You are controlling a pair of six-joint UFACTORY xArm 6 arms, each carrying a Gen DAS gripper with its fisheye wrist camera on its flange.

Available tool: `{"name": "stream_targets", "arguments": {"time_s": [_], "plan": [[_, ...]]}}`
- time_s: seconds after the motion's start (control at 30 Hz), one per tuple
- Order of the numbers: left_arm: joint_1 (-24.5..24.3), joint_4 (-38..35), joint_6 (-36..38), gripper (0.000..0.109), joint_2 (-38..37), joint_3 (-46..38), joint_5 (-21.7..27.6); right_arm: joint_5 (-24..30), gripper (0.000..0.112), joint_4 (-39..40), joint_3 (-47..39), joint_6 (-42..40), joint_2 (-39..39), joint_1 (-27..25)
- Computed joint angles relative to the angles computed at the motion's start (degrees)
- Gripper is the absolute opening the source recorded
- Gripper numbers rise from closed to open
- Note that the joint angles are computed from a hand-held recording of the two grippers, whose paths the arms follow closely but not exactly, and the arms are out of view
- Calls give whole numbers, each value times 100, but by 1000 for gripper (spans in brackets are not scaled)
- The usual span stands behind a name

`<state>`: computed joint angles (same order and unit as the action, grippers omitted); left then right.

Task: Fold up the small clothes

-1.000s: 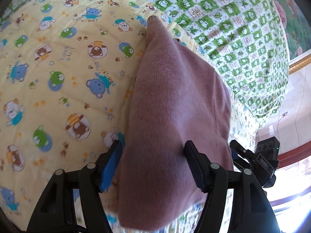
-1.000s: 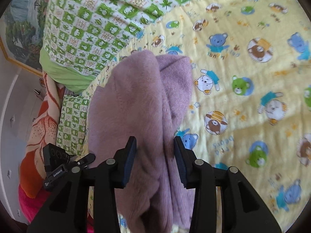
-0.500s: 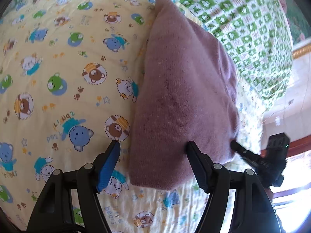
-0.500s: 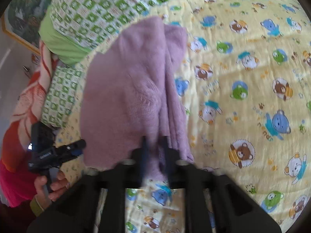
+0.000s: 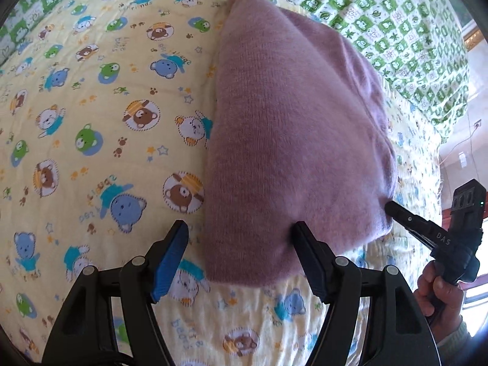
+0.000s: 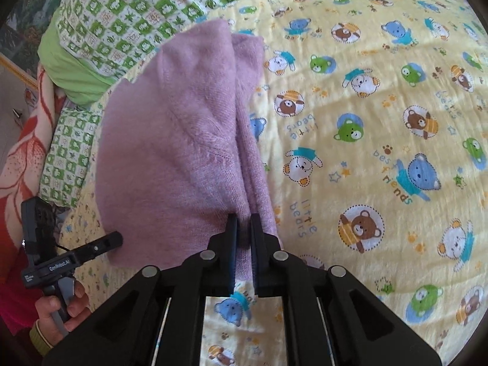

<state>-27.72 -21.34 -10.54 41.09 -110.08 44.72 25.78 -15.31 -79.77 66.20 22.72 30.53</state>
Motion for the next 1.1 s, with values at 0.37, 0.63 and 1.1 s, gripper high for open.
{"name": "stream_targets", "arguments": {"time_s": [0.37, 0.63, 1.1], "plan": [[-74, -202, 270, 72, -1357, 1939, -916, 296, 55, -1305, 346, 1325, -583, 412], [-184, 546, -31, 74, -2281, 3260, -1757, 561, 74, -2175, 472, 1949, -779, 881], [-199, 2492, -958, 80, -3014, 4565, -2493, 1342, 87, -2703, 152, 2106, -448, 1571]]}}
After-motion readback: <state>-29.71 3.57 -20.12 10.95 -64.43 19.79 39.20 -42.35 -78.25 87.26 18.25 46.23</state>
